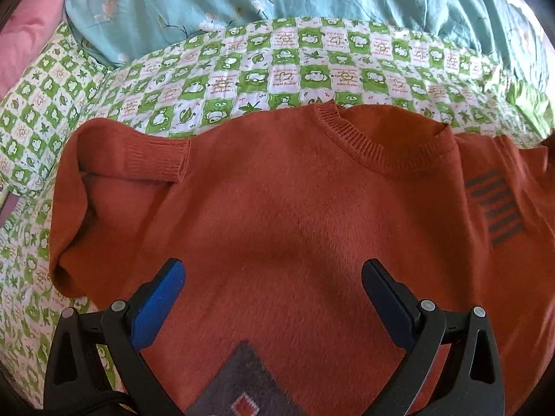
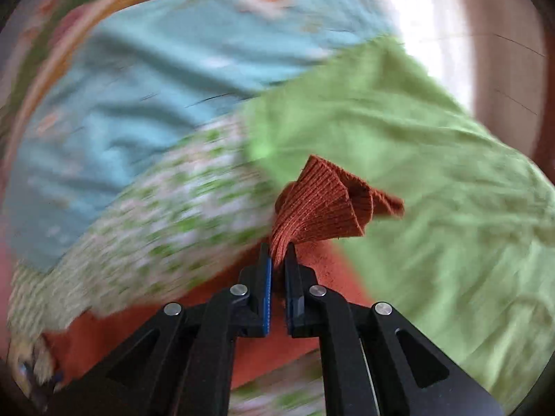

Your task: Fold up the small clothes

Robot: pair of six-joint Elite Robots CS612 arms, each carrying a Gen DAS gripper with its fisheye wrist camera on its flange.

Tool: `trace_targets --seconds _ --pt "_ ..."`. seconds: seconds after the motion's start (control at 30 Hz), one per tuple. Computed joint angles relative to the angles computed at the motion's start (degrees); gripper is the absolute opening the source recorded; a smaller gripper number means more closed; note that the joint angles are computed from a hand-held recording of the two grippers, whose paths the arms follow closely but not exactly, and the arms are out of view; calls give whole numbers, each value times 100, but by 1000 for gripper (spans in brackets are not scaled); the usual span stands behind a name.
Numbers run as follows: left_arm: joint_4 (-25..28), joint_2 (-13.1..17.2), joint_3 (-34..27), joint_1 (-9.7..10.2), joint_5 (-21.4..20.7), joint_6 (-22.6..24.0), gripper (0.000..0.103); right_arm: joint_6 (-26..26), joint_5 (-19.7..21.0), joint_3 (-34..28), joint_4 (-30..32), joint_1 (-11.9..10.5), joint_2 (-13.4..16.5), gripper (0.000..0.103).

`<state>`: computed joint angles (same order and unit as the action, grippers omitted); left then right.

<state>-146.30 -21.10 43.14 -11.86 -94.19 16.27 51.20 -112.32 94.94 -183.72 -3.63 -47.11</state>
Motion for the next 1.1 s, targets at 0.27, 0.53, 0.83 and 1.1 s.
trace_targets --seconds 0.27,0.53,0.83,1.1 --pt "-30 -223 342 225 -549 -81 102 -619 1501 -1366 -37 579 738 7" --pt "-18 -308 494 462 -1051 -243 102 -481 3133 -3395 543 947 1956 7" --pt "281 -229 317 566 -1595 -314 102 -416 4263 -5301 1468 1119 3006 11" --pt "1231 146 -443 482 -2070 -330 102 -7 3991 -4269 886 1050 2521 42"
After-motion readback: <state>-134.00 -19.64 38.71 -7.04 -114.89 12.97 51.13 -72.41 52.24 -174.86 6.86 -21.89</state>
